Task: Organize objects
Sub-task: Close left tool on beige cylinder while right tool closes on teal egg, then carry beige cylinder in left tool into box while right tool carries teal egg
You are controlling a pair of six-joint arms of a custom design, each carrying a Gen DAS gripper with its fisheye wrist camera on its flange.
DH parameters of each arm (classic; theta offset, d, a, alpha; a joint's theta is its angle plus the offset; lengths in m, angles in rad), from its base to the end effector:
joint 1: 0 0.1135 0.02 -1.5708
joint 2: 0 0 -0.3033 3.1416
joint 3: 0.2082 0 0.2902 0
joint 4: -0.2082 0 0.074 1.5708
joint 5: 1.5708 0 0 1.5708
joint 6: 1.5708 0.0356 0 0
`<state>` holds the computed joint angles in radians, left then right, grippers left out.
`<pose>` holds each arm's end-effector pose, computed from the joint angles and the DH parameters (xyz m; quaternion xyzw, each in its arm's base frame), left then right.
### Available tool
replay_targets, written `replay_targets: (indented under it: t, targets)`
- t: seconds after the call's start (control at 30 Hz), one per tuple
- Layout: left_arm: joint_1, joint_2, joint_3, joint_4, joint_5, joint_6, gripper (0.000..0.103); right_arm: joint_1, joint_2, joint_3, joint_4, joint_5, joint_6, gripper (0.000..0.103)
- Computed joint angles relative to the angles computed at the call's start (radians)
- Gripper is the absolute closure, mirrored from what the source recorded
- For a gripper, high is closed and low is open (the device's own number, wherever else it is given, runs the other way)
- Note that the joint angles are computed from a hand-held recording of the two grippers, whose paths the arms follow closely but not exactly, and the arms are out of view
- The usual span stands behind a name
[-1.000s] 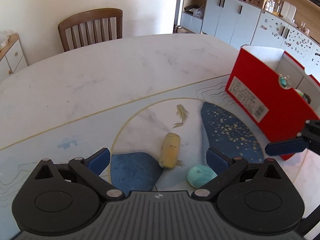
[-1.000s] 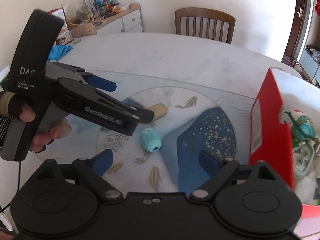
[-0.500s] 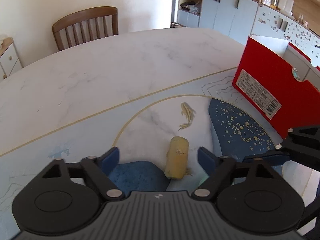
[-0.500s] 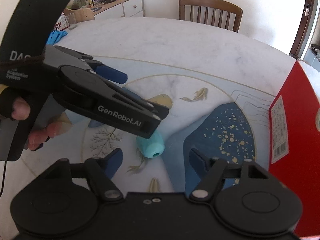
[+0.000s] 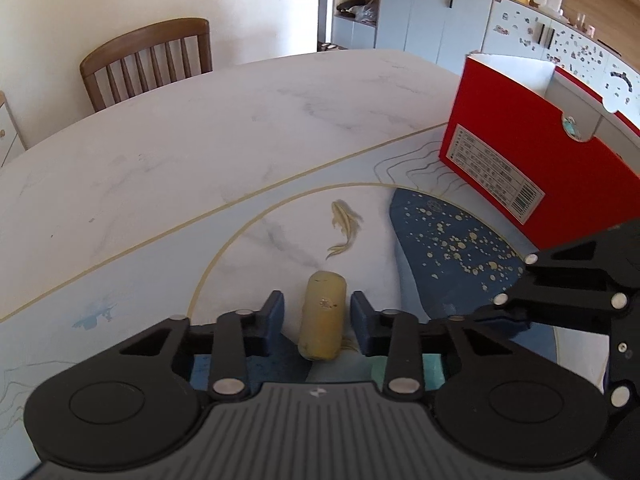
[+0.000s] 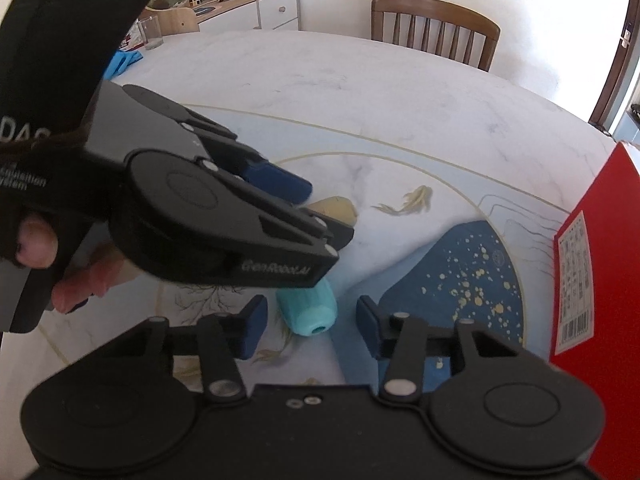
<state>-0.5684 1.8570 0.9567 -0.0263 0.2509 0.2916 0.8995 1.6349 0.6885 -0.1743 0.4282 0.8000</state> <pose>0.3275 -0.2196 0.1325 0.4283 0.8389 -0.1609 0.2947 0.1984 0.2260 0.1251 0.0000 0.9537 0.0271 0.2995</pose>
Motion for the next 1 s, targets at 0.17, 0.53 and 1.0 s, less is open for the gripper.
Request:
replay_targets:
  t: [0.17, 0.53, 1.0]
  targets:
    - [-0.007, -0.005, -0.008, 0.006, -0.008, 0.010, 0.081, 0.005, 0.006, 0.007, -0.002, 0.009, -0.026, 0.073]
    - [0.005, -0.031, -0.005, -0.037, -0.008, -0.015, 0.083, 0.033, -0.037, -0.028, -0.044, 0.035, 0.063, 0.073]
    - [-0.005, -0.178, -0.041, -0.152, -0.029, -0.105, 0.083, 0.114, -0.245, -0.053, -0.248, 0.152, 0.267, 0.073]
